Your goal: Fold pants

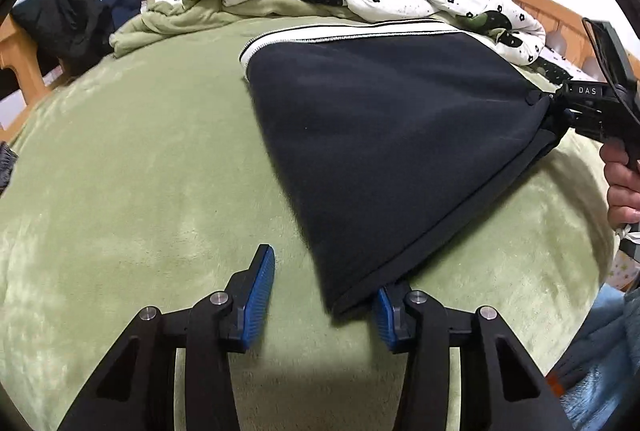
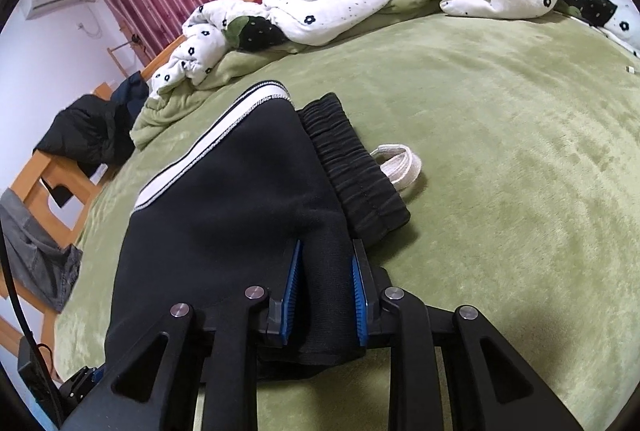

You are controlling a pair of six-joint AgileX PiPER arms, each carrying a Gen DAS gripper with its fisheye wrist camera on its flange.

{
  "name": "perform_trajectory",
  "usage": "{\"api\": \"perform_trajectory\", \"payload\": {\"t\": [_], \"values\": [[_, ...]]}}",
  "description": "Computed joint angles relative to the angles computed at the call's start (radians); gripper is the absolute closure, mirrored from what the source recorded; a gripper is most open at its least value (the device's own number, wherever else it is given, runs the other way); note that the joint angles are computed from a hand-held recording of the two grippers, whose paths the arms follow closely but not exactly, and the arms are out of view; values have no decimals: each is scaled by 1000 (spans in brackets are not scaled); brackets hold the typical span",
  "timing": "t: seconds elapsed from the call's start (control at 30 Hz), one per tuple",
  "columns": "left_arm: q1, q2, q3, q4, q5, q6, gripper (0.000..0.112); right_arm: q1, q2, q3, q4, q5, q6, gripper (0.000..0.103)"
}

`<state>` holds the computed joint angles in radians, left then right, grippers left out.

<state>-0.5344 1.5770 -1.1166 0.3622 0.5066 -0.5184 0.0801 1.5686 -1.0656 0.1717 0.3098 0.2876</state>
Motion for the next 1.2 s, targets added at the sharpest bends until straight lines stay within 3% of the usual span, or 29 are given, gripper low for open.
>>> {"api": "perform_trajectory", "payload": {"t": [0.07,0.17,0.27,0.37,0.47,0.53,0.6,0.67,0.73,0.8,0.93,1.03,1.13,1.2], "values": [[-17,4,-31,13,34,-28,68,2,-1,0,-20,0,13,80],[-15,24,-43,10,36,-5,67,-24,-6,4,96,6,-99,80],[43,5,-24,-177,15,160,68,-18,-3,-4,12,34,-34,80],[113,-21,-37,-428,73,383,68,22,-13,-14,-182,80,118,79],[166,-64,-26,-571,127,529,67,43,-71,5,-337,98,238,77],[186,-108,-2,-599,129,569,67,33,-102,7,-392,82,290,62],[222,-138,2,-659,128,636,58,-5,-80,-42,-291,74,203,51],[258,-126,-34,-705,129,675,50,-36,-13,-139,-192,121,118,50],[273,-66,-113,-683,134,627,50,-67,82,-262,-43,178,-15,50],[309,32,-228,-757,176,640,50,-71,169,-373,20,237,-80,50],[367,284,-514,-905,313,670,50,-55,338,-588,-36,398,-111,46],[360,467,-719,-887,401,616,49,-56,370,-614,-65,415,-136,32],[401,551,-762,-1024,401,682,47,-97,385,-623,60,446,-255,33],[417,578,-767,-1101,386,708,53,-107,407,-640,124,467,-311,38]]}}
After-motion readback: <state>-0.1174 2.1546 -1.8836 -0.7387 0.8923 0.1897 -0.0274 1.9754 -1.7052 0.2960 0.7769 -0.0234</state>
